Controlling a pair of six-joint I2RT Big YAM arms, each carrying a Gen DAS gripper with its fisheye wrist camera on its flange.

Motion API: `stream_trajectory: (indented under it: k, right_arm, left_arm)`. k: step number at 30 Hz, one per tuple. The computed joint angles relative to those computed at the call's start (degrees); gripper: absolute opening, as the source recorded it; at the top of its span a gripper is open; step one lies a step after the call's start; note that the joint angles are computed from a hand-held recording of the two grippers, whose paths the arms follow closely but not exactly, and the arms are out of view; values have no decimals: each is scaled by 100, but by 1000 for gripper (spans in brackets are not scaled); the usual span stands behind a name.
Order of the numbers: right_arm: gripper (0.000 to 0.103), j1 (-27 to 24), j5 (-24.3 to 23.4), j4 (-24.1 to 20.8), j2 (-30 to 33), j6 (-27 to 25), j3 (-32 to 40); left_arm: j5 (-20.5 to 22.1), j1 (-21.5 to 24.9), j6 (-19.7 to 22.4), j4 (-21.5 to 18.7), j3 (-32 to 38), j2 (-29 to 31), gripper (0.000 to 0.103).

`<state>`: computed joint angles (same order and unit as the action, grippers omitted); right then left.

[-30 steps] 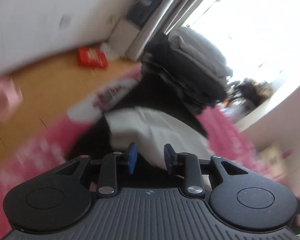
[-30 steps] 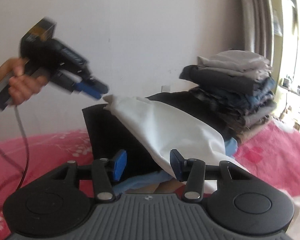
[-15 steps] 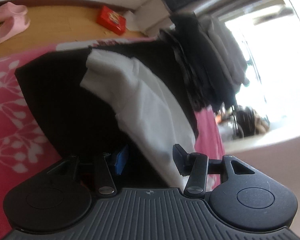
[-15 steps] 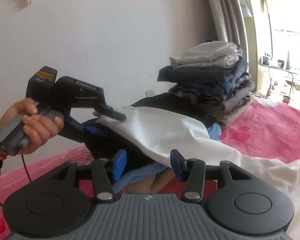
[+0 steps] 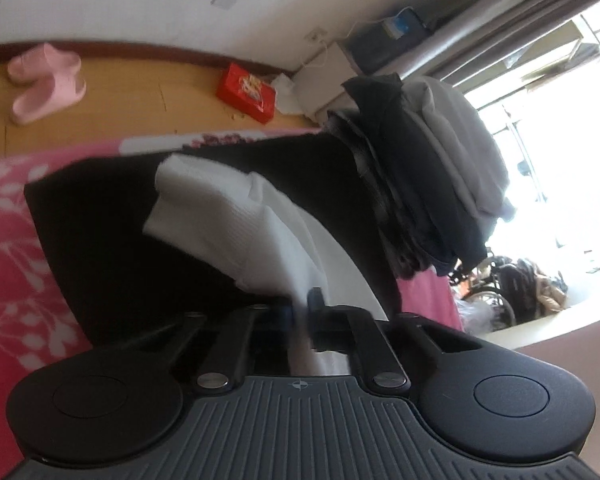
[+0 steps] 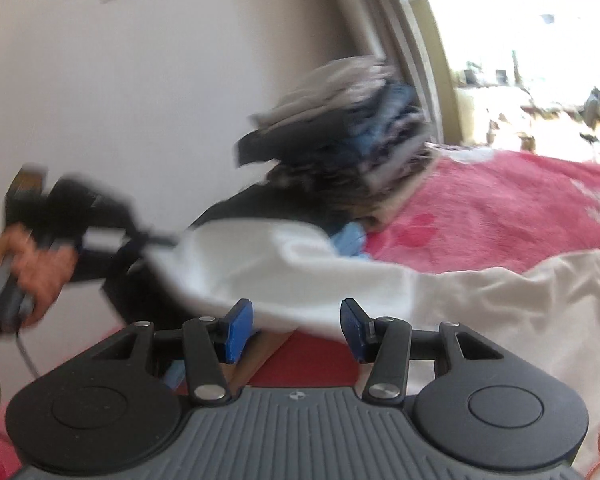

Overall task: Fold clothes
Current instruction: 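Lower the sweatshirt onto the clothes stack and open both tools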

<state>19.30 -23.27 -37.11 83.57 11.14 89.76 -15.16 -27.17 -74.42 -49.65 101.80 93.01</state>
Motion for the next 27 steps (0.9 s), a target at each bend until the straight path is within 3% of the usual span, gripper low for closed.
stream_trajectory:
  k: [3,7,10,14,17,21,25,27]
  right_arm:
    - [51,-133,-62,-254,284,317,327]
    - [51,95,389,-440,301,-874,358]
    - [50,149,68,-59,156,-1117,135]
    - [45,-170,-211,606,326,254,222]
    - [41,-354,-284,628,550,841,457]
    - [40,-294,-372,132,781,661,595]
    - [39,-47,-646,-1564,1407,-391,1157]
    - [39,34,-539,-1770,1440,-906,1166]
  left_arm:
    - [-220,-61,335,224,23,-51,1]
    - [-252,-46,1027,730,332,78,1]
    - [-150,-11,1501,1025,773,326,1]
    - [-188,-13,1946,1248,1256,541,1]
    - [-249,-83,2161,1492,958,324,1]
    - [-568,-173,2359,1694,15,-210,1]
    - [-787,-112,2285,1478,-740,-534,1]
    - [-668,1,2045,1288,-1015,-611,1]
